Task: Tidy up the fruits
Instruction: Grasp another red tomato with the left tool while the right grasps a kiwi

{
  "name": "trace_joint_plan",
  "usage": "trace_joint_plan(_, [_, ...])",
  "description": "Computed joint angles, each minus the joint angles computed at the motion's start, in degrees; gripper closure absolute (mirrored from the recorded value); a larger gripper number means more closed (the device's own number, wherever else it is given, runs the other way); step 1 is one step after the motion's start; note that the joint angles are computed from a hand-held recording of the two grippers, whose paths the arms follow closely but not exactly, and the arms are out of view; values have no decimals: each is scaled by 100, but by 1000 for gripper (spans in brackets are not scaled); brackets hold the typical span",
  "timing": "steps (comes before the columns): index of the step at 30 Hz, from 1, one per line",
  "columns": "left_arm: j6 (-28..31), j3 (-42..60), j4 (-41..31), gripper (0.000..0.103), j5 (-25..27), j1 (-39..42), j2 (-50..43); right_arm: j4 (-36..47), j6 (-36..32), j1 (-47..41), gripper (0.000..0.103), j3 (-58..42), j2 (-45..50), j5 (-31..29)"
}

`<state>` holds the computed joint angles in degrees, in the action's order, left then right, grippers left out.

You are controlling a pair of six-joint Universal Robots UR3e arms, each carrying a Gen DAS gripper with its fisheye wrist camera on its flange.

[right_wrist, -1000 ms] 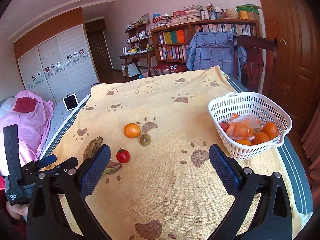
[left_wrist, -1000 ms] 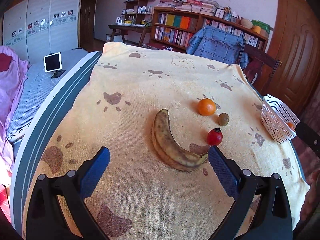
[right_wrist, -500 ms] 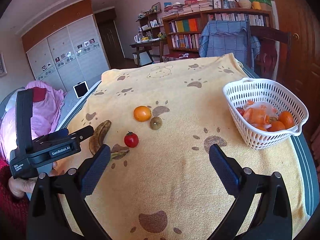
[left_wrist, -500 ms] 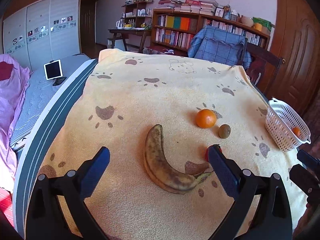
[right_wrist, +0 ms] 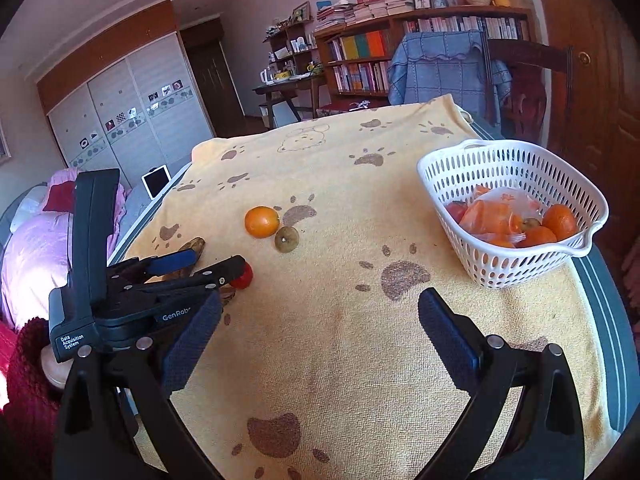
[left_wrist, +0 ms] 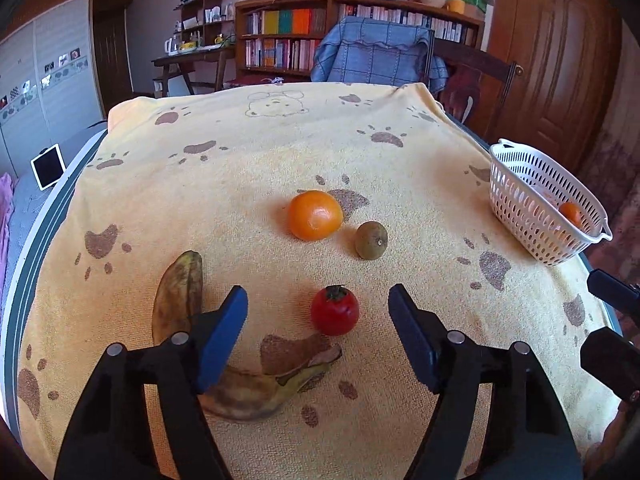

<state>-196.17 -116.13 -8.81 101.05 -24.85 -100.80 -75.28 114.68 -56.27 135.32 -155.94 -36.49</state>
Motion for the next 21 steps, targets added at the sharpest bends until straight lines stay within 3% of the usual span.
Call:
trace_joint_plan(3, [87,83,-13,44,-233,59,-136,97,-71,-120,4,-28,-33,-10])
trace_joint_plan(9, [29,104,1,59,-459,170,-345,-772,518,237,6,191,49,-104])
trace_joint_plan(13, [25,-77,223,75,-590,255,-324,-1712,1126,622,11,428,194,-270])
trace_joint_plan(15, [42,-210,385,75,-689,279,-272,-2312,1495,864,16,539,410,-388])
trace_joint_plan(21, [32,-687,1247,75,-660,228,-71,-4439,2650,1811,18,758,1434,-869])
